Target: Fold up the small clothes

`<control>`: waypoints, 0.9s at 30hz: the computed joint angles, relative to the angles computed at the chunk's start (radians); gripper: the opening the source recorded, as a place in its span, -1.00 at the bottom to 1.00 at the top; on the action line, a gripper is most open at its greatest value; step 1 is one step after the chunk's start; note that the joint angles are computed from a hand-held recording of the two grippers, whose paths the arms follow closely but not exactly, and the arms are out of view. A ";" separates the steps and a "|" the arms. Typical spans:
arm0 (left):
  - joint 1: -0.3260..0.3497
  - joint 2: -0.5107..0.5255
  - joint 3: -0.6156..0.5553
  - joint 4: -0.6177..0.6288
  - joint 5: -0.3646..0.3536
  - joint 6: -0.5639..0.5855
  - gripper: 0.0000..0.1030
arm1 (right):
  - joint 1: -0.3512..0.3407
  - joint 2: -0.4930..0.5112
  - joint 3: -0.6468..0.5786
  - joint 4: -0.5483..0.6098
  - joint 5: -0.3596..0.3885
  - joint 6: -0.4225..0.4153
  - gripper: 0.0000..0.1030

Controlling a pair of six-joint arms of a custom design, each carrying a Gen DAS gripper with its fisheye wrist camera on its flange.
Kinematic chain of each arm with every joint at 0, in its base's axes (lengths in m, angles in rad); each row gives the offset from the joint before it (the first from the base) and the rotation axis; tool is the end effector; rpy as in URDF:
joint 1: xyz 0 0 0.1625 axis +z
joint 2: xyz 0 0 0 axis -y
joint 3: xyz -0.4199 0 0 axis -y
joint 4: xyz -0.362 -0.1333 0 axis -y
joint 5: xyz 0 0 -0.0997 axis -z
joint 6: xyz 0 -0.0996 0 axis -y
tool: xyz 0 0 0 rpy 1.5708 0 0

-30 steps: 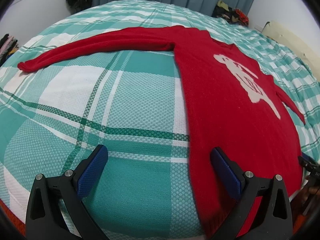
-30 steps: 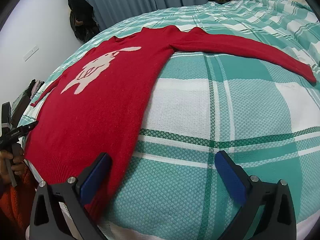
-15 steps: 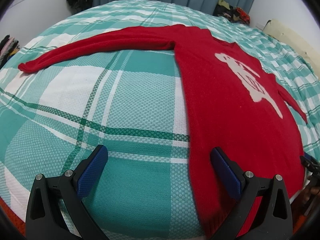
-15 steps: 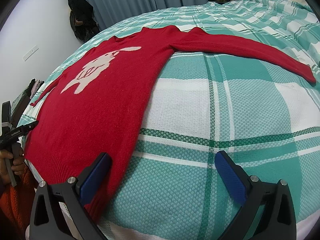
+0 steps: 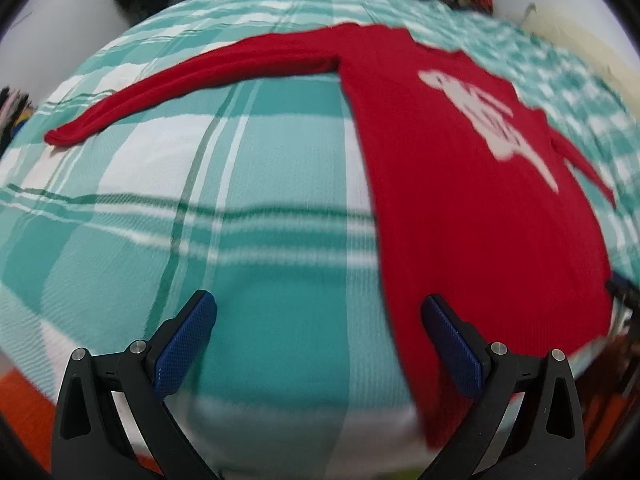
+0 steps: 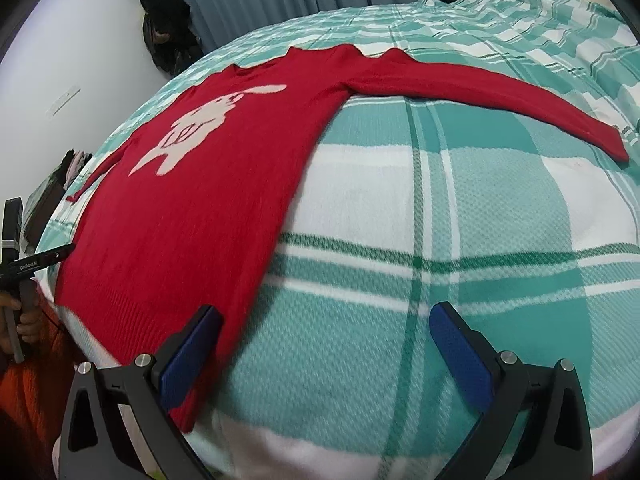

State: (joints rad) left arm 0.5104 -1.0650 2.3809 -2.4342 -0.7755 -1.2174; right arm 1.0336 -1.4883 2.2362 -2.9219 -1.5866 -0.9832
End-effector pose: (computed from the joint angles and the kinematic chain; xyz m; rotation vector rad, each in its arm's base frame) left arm -0.2089 -0.3513 0.0732 0.0419 2.3425 -0.6649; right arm -0.1113 -0.4442 0.3093 0.5807 -2.5904 0.5840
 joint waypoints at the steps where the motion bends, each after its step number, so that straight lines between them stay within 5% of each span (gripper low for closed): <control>1: -0.016 -0.013 0.001 0.044 -0.008 -0.024 0.99 | -0.001 -0.013 0.000 0.015 -0.010 -0.005 0.99; 3: -0.048 -0.039 0.007 0.117 -0.013 -0.094 0.99 | -0.006 -0.037 0.010 0.011 -0.021 -0.007 0.99; 8: -0.096 -0.064 0.014 0.168 0.022 -0.206 0.98 | 0.008 -0.073 0.089 -0.213 -0.080 -0.013 0.99; 14: -0.129 0.044 -0.007 -0.026 0.076 -0.015 0.98 | 0.067 -0.157 0.180 -0.180 0.069 -0.082 0.99; 17: -0.113 0.108 -0.047 0.041 0.050 0.031 0.98 | 0.108 -0.104 0.189 -0.178 0.030 -0.084 0.97; 19: -0.110 0.125 -0.059 0.114 0.046 0.010 0.99 | 0.099 -0.077 0.188 -0.161 0.006 -0.079 0.78; 25: -0.103 0.105 -0.048 0.094 0.035 0.013 0.99 | 0.092 -0.028 0.189 -0.238 -0.134 -0.075 0.74; 27: -0.114 0.101 -0.056 0.129 0.031 -0.008 0.99 | 0.060 -0.058 0.173 -0.187 -0.118 -0.022 0.74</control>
State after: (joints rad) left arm 0.3966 -0.9637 2.3252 -2.3057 -0.7444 -1.2250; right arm 1.0931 -1.5463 2.4094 -3.1087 -1.7042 -1.0056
